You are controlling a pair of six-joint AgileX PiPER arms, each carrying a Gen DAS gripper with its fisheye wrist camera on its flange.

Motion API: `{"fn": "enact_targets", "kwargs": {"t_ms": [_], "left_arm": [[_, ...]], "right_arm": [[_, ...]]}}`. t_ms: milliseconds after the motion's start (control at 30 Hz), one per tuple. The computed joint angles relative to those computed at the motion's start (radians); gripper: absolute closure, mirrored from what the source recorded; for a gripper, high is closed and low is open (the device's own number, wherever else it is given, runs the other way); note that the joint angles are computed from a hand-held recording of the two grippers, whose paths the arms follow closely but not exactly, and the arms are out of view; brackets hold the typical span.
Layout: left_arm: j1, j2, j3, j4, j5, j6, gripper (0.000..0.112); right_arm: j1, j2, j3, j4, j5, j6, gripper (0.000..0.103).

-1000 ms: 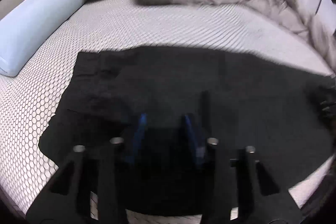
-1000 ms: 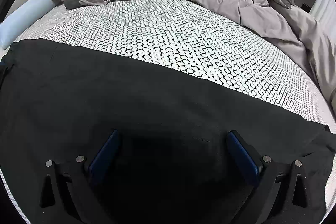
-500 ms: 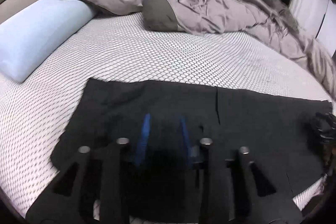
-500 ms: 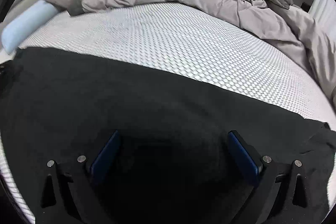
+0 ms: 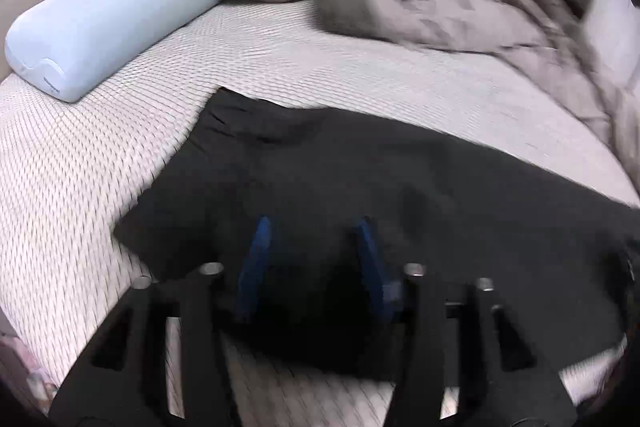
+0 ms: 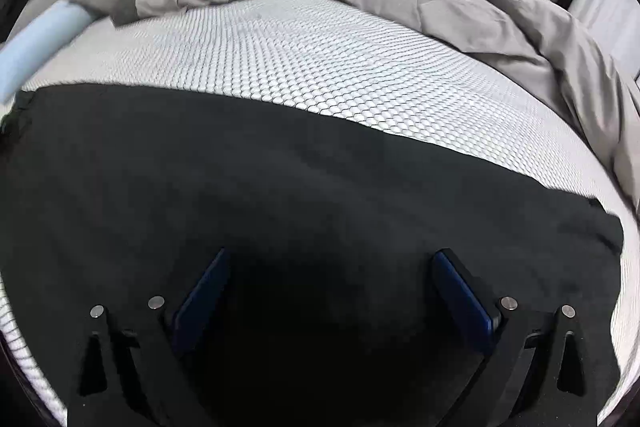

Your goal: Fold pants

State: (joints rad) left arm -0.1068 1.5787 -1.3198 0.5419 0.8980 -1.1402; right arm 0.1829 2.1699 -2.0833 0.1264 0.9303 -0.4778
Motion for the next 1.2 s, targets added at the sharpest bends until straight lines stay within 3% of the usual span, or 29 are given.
{"fn": "enact_targets", "kwargs": {"t_ms": [33, 67, 167, 233, 300, 367, 433, 500, 533, 633, 767, 867, 967, 1067, 1200], "left_arm": [[-0.055, -0.041, 0.056, 0.02, -0.032, -0.028, 0.041], [-0.084, -0.047, 0.072, 0.029, -0.046, -0.015, 0.038], [-0.244, -0.028, 0.109, 0.108, 0.061, -0.012, 0.036], [-0.279, -0.052, 0.153, 0.157, 0.07, -0.068, 0.033], [-0.271, -0.1, 0.191, 0.14, 0.059, -0.11, 0.026], [-0.24, -0.111, 0.199, 0.128, 0.048, -0.138, 0.025], [-0.258, -0.126, 0.208, 0.15, 0.091, -0.19, 0.026], [-0.305, -0.166, 0.233, 0.176, 0.12, -0.247, 0.033], [-0.319, -0.204, 0.25, 0.187, 0.119, -0.271, 0.039], [-0.377, -0.224, 0.221, 0.242, 0.057, -0.321, 0.039], [-0.41, -0.026, -0.025, 0.202, -0.001, -0.181, 0.036], [-0.394, 0.182, -0.279, 0.04, -0.054, 0.021, 0.036], [-0.362, 0.346, -0.47, -0.14, -0.101, 0.209, 0.036], [-0.423, 0.457, -0.599, -0.158, 0.031, 0.21, 0.036], [-0.428, 0.528, -0.687, -0.107, 0.09, 0.239, 0.036]], "right_arm": [[-0.015, -0.04, 0.05, 0.063, -0.01, -0.047, 0.001], [-0.024, -0.085, 0.114, 0.115, -0.035, -0.096, 0.001], [-0.013, -0.233, 0.348, 0.244, -0.106, -0.326, 0.001], [0.02, -0.302, 0.491, 0.225, -0.176, -0.442, 0.001], [0.047, -0.332, 0.601, 0.12, -0.276, -0.452, 0.001], [0.016, -0.334, 0.602, 0.132, -0.279, -0.459, 0.001], [-0.032, -0.316, 0.564, 0.103, -0.277, -0.389, 0.001], [-0.079, -0.291, 0.535, 0.051, -0.293, -0.316, 0.001], [-0.102, -0.278, 0.513, 0.055, -0.278, -0.308, 0.001], [-0.162, -0.272, 0.479, 0.143, -0.232, -0.336, 0.001], [-0.188, -0.339, 0.573, 0.323, -0.199, -0.522, 0.001], [-0.165, -0.36, 0.644, 0.266, -0.293, -0.56, 0.001], [-0.251, -0.344, 0.608, 0.294, -0.268, -0.592, 0.001], [-0.386, -0.277, 0.518, 0.259, -0.283, -0.515, 0.001], [-0.556, -0.155, 0.334, 0.207, -0.245, -0.342, 0.001]]}}
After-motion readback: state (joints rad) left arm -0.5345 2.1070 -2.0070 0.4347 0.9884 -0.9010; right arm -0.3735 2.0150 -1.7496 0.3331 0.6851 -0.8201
